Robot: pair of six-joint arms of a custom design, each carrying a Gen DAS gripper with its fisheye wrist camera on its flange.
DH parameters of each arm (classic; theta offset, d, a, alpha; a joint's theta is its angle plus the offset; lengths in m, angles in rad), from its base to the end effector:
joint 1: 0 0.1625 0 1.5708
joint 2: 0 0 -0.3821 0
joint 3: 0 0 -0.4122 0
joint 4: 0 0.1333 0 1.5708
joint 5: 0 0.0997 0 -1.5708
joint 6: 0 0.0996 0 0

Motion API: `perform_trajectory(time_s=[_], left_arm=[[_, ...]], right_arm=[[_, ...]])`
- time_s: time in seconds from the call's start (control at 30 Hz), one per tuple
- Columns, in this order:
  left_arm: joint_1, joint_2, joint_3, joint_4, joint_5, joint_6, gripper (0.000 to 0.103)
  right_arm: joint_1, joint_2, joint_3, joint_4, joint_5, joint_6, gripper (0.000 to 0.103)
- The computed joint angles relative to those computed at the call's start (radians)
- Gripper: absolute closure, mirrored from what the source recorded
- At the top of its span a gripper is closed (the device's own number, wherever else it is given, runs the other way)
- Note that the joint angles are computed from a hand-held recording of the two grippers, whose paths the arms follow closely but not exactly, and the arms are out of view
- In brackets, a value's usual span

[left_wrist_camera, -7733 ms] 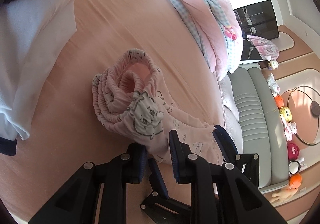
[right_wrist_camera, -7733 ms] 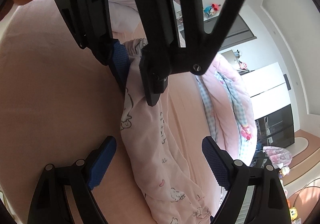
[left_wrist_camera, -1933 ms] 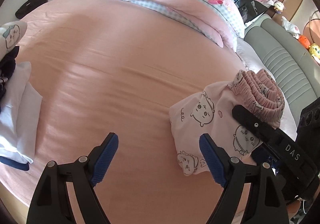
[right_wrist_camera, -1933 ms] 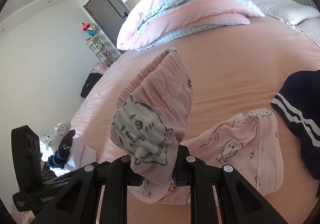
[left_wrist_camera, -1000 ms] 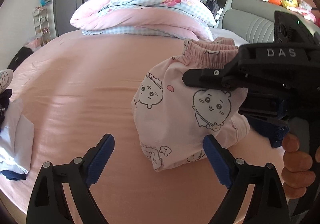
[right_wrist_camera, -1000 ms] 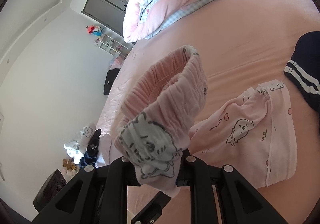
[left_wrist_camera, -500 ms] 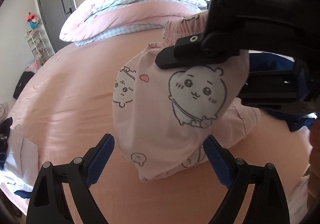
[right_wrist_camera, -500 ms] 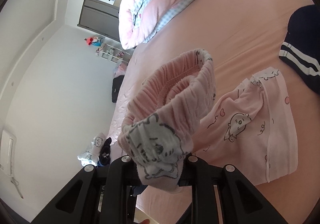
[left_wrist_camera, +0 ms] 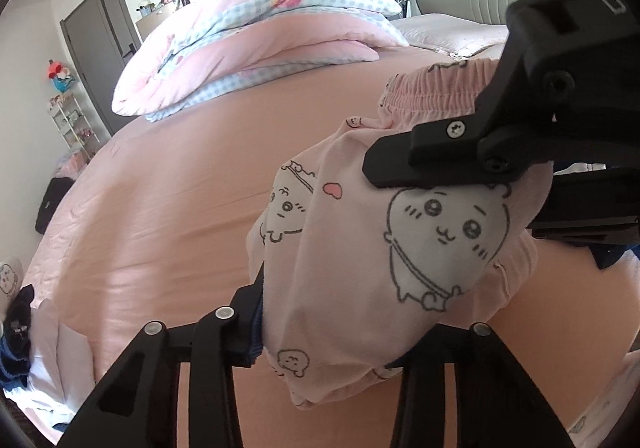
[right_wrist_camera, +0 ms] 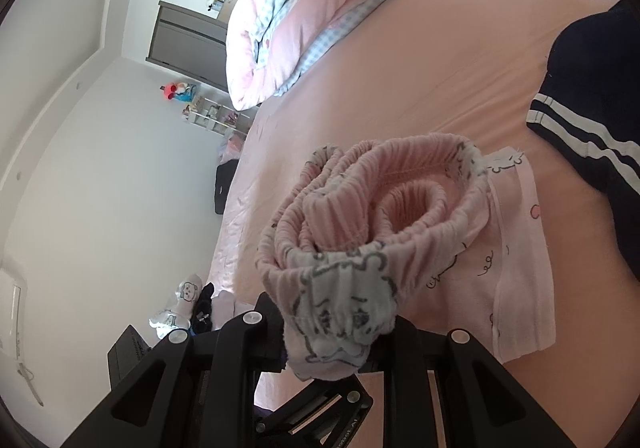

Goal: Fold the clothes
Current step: 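Lower the folded pink pants onto the bed with both tools and release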

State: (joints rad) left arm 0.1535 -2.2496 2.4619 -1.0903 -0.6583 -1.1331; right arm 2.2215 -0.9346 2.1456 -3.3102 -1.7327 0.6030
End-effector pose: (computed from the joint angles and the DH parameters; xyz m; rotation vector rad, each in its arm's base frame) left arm -0.1660 -0.2403 0.2625 0.6733 2.0493 -0.7739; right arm 0.4009 -0.3330 0.0494 -0.0055 2.8624 -0.7632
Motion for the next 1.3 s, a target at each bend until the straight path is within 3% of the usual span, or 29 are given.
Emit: perform_trajectory(time_s=[0.1,0.3,0.4,0.47,0.57,0.77,0.97,1.2,1.3], left_arm=[[0.022,0.028,0.007,-0.052,-0.003,0.047,0.069],[-0.026,0.111,0.017,0.031,0.015,0.014,0.069],[-0.037,0.127,0.022,0.074,0.025,0.001,0.069],[-0.025,0.132,0.017,0.115,0.039,-0.024,0.069],[-0.016,0.110,0.017,0.165,0.049,-0.041,0.069],[0.014,0.095,0.018,0.148,0.020,-0.024,0.069],[0.023,0.089,0.016,0.181,0.010,-0.067,0.066],[0.013,0.076,0.029,0.203,-0.003,-0.069,0.066],[0.027,0.066,0.031,0.182,-0.006,-0.054,0.066]], right_arm=[[-0.002,-0.017,0.009,0.029,-0.031,0.011,0.082],[-0.003,-0.036,-0.002,0.146,-0.125,0.069,0.073],[-0.016,-0.048,0.004,0.166,-0.126,0.083,0.072],[-0.020,-0.057,0.005,0.184,-0.126,0.087,0.068],[-0.009,-0.077,0.007,0.233,-0.185,0.102,0.066],[-0.043,-0.097,0.038,0.223,-0.159,0.146,0.066],[-0.018,-0.087,0.021,0.233,-0.228,0.121,0.066],[0.028,-0.075,-0.029,0.431,-0.372,0.123,0.066],[0.015,-0.072,-0.037,0.540,-0.382,0.172,0.065]])
